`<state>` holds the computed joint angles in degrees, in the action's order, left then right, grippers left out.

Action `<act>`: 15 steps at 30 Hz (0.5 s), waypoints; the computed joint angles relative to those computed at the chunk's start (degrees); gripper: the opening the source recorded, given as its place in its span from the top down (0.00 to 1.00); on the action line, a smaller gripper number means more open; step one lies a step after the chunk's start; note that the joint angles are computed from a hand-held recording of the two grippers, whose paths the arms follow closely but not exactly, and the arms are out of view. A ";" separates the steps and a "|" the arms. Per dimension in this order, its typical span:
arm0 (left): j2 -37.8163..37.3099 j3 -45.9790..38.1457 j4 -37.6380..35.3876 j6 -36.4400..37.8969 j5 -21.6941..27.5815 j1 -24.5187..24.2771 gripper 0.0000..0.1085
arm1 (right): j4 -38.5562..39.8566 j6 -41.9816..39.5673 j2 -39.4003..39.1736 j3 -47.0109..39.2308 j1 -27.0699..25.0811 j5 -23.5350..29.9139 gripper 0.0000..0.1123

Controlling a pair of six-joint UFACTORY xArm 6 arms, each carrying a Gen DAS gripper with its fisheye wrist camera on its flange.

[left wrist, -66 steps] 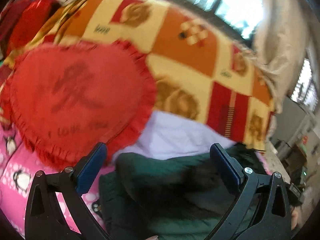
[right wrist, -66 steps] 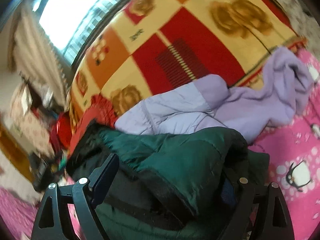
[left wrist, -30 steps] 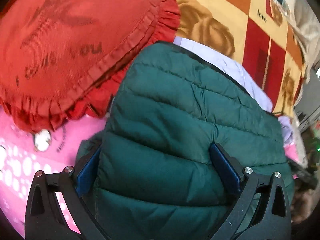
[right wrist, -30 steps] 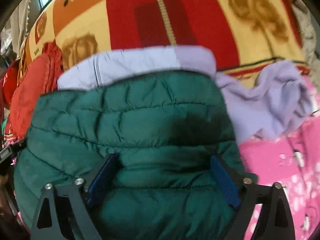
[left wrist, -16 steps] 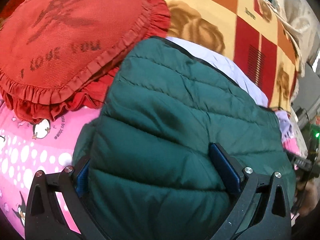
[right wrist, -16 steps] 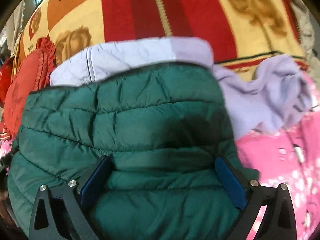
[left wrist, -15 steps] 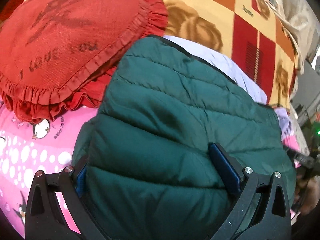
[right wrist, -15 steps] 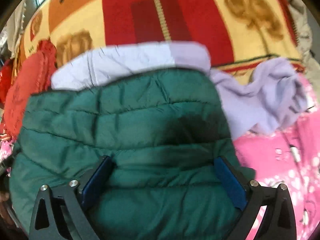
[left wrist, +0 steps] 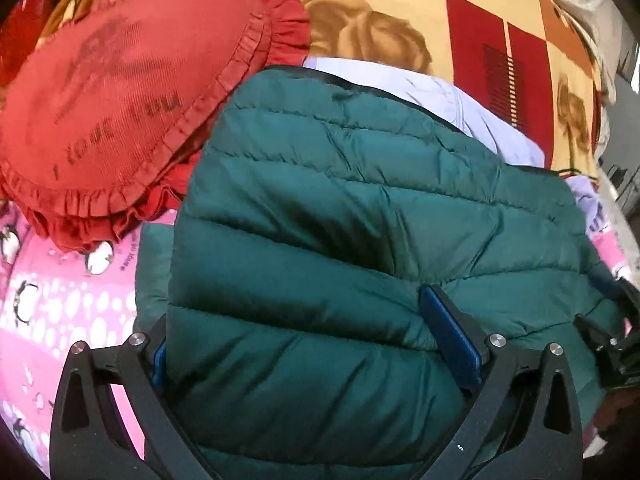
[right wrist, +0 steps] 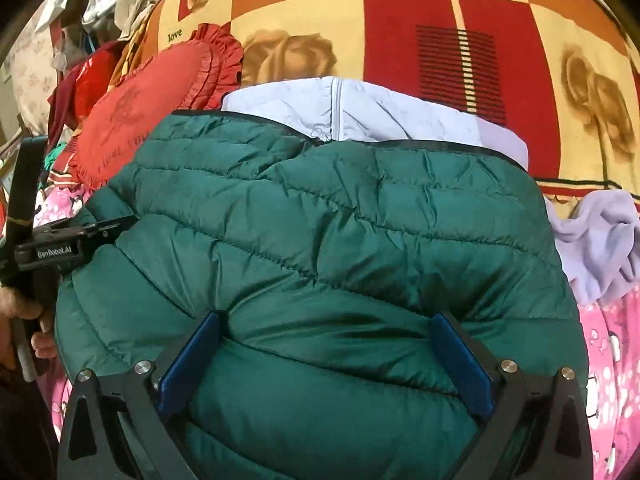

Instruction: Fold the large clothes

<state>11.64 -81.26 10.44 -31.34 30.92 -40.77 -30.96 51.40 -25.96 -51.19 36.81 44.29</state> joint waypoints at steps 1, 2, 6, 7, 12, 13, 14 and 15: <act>-0.33 0.49 -1.09 0.77 -0.67 0.24 0.05 | -0.14 0.29 -0.06 -0.13 0.09 0.19 0.08; -0.58 0.66 -2.24 1.48 -0.86 0.41 0.05 | 0.35 0.08 -0.46 -0.30 0.10 0.57 0.08; -3.04 2.42 -5.66 1.81 -2.28 1.69 0.06 | -7.61 5.04 -6.28 1.00 -0.64 1.77 0.09; -4.21 3.50 -5.53 0.95 -3.43 1.87 0.06 | -8.43 6.34 -9.16 2.83 -1.98 1.55 0.09; -6.38 3.77 1.04 -2.50 -5.12 4.74 0.06 | 5.68 0.62 -20.26 13.66 -14.81 -1.40 0.09; -6.01 3.32 0.68 -2.12 -4.81 5.34 0.06 | 10.12 -2.21 -21.01 15.18 -17.08 -1.61 0.09; -5.36 2.61 -1.16 -0.79 -3.95 6.07 0.06 | 14.62 -5.42 -21.70 16.94 -19.50 -2.11 0.09; -5.07 2.41 -2.76 0.23 -3.18 6.57 0.06 | 18.43 -8.68 -22.66 18.76 -21.56 -4.01 0.09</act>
<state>6.57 -78.86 7.68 -31.10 27.74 -34.20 -12.53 42.72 -48.62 -32.43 15.24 40.29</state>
